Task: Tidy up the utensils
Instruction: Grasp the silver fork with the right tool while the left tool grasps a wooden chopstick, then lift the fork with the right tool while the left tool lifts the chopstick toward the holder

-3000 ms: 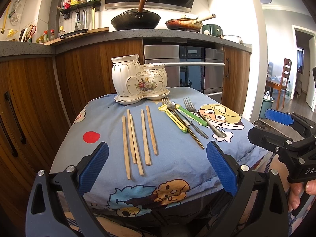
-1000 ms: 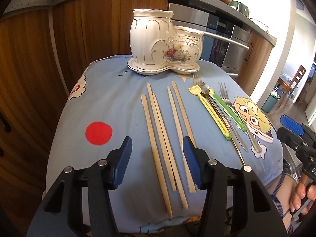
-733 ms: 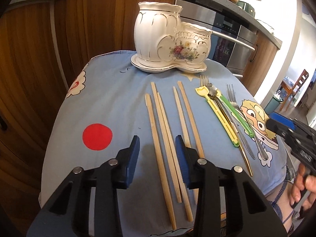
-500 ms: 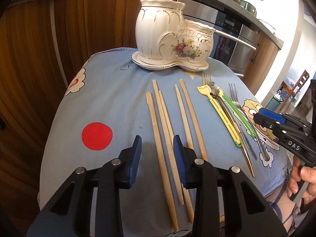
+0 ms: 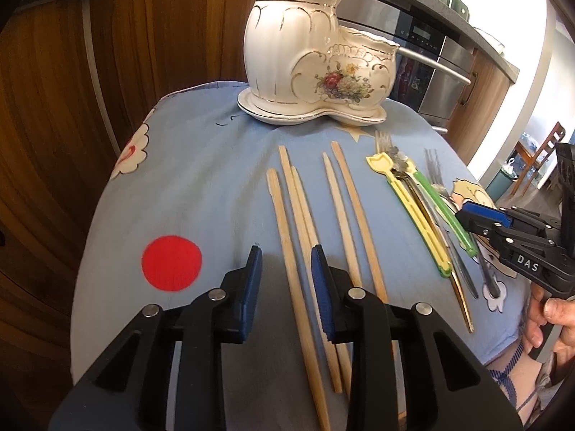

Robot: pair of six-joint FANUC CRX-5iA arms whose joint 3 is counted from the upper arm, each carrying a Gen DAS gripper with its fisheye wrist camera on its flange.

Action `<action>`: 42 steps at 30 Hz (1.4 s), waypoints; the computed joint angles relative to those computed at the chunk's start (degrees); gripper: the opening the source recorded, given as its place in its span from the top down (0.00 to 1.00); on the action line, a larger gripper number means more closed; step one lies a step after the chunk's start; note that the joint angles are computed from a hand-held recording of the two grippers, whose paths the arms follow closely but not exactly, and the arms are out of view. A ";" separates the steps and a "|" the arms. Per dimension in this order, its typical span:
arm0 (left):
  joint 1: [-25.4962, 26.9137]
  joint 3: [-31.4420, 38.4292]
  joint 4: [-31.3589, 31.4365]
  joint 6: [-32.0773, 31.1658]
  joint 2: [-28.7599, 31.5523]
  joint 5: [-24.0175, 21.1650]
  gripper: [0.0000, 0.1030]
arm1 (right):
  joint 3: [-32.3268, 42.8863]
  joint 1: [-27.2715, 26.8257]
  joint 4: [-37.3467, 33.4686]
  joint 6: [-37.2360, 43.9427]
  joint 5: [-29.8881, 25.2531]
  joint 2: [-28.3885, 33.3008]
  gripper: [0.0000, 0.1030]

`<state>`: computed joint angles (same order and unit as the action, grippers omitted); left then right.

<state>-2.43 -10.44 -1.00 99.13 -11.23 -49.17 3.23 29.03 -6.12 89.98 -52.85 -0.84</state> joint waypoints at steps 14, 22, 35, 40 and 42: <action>1.58 8.01 -0.49 -11.78 5.79 -10.14 0.77 | 9.28 -3.74 -0.88 9.09 -12.71 5.36 0.89; 2.59 18.74 1.06 -21.58 13.22 -25.06 0.67 | 20.65 -3.55 -0.07 12.57 -26.68 12.82 0.83; 0.89 26.80 0.13 -27.80 18.37 -32.68 0.94 | 21.98 -4.25 -2.48 14.99 -27.20 13.13 0.94; 2.03 21.47 2.52 -26.57 13.96 -25.61 0.94 | 20.74 -5.69 -6.60 14.17 -23.23 10.74 0.94; 1.79 20.15 1.91 -24.13 12.20 -21.51 0.94 | 20.07 -5.91 -7.86 13.84 -20.85 9.50 0.94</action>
<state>-0.65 9.71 0.91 75.01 0.97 -70.68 23.30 23.12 -13.98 103.81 -73.69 8.65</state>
